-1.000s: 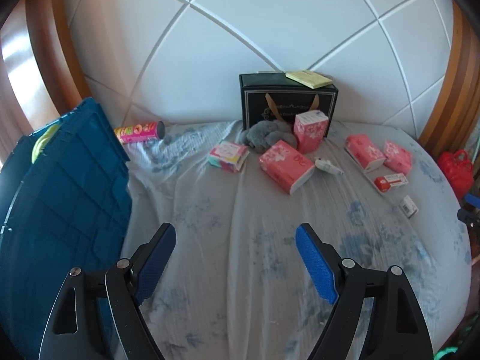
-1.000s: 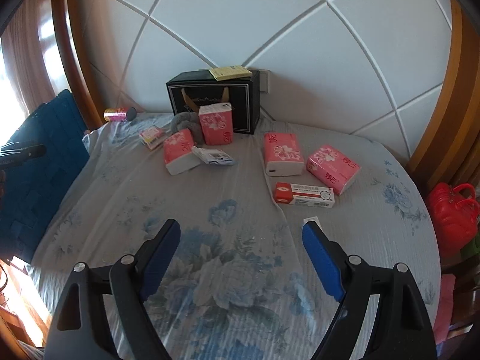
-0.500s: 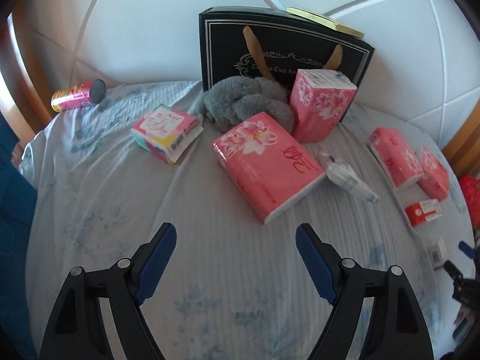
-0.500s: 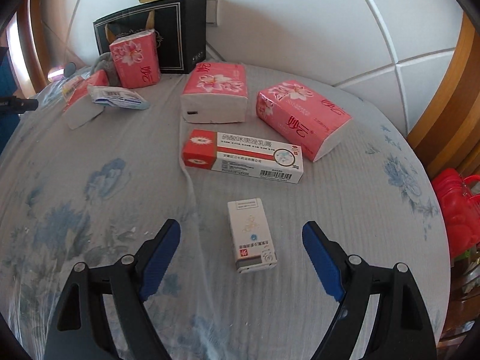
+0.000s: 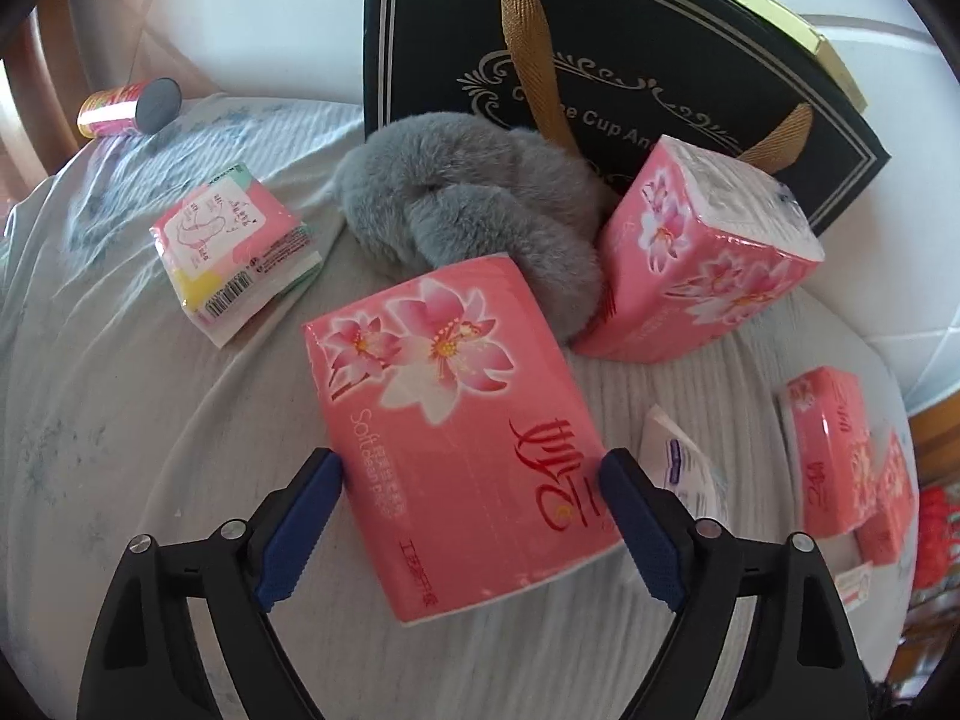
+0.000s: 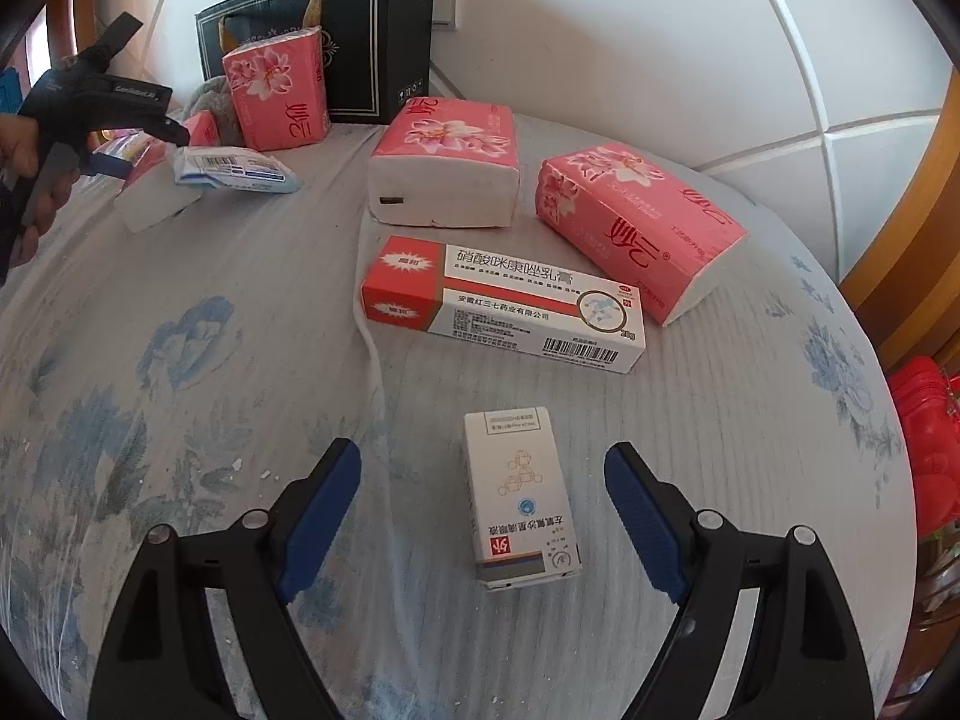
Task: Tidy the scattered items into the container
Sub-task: 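Grasp the pink tissue pack with left gripper while right gripper grasps the white medicine box, then lift the tissue pack and medicine box and carry both over the crate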
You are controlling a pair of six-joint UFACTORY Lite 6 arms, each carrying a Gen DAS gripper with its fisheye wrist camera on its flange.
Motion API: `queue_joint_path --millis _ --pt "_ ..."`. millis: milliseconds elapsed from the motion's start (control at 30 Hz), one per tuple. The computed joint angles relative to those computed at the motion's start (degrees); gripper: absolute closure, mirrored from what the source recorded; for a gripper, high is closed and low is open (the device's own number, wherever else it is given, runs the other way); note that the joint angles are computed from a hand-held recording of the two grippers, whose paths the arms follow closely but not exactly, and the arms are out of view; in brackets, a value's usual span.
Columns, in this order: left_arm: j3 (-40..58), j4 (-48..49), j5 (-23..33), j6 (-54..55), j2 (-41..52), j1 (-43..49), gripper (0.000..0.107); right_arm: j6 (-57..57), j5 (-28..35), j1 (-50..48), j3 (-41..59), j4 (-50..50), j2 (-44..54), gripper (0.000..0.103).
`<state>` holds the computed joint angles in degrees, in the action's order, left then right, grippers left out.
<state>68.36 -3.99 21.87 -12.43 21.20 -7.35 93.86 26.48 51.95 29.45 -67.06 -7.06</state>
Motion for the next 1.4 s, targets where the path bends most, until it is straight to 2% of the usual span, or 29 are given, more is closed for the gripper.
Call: queue_joint_path --millis 133,267,400,467,567,600,633,700,733,867,1100,1233,1400 --pt "4.57 8.90 3.28 -11.07 4.84 -1.90 0.004 1.18 -0.79 -0.67 -0.98 -1.03 0.09 0.020" --pt "7.96 5.95 4.44 -9.30 7.65 -1.77 0.005 1.82 -1.58 -0.94 -1.53 -1.81 0.37 0.020" --pt "5.47 9.53 2.69 -9.84 4.73 -2.49 0.020 2.43 -4.11 -3.44 -2.61 -2.64 0.25 0.020" --pt "2.65 8.30 0.70 -7.41 2.32 -2.08 0.026 3.74 -6.15 -5.51 -3.51 -3.92 0.00 0.020" --pt "-0.45 6.07 -1.04 -3.99 -0.17 -1.21 0.029 5.07 -8.30 -7.42 -4.58 -5.01 -0.56 0.020" --pt "-0.88 4.60 -1.32 -2.59 -0.75 -0.73 0.029 5.42 -8.26 -7.42 -4.93 -4.99 -1.23 0.030" --pt "-1.09 2.89 -1.45 -0.91 -1.24 -0.24 0.030 4.43 -8.11 -7.52 -4.87 -3.65 -1.42 0.053" --pt "-2.27 1.31 -1.51 1.13 -2.66 0.38 0.030 2.84 -7.77 -7.59 -4.76 -1.39 -2.21 0.073" --pt "-3.21 -0.10 -1.52 2.57 -3.65 0.62 0.031 0.90 -8.13 -7.70 -4.70 0.64 -2.67 0.073" --pt "-5.55 -3.30 -1.16 6.32 -6.69 1.51 0.031 -5.25 -4.96 -4.59 -2.81 7.37 -2.69 0.073" --pt "-10.16 -9.46 1.83 14.25 -13.18 5.29 0.032 -11.26 1.22 0.83 -2.52 18.32 -9.14 0.073" --pt "-13.81 -11.35 5.30 17.33 -19.00 7.48 0.032 -12.59 7.72 6.75 -1.27 23.81 -13.33 0.073" --pt "-17.46 -13.85 11.28 21.48 -27.51 10.92 0.032 -10.49 19.00 17.25 4.78 27.63 -15.73 0.073"
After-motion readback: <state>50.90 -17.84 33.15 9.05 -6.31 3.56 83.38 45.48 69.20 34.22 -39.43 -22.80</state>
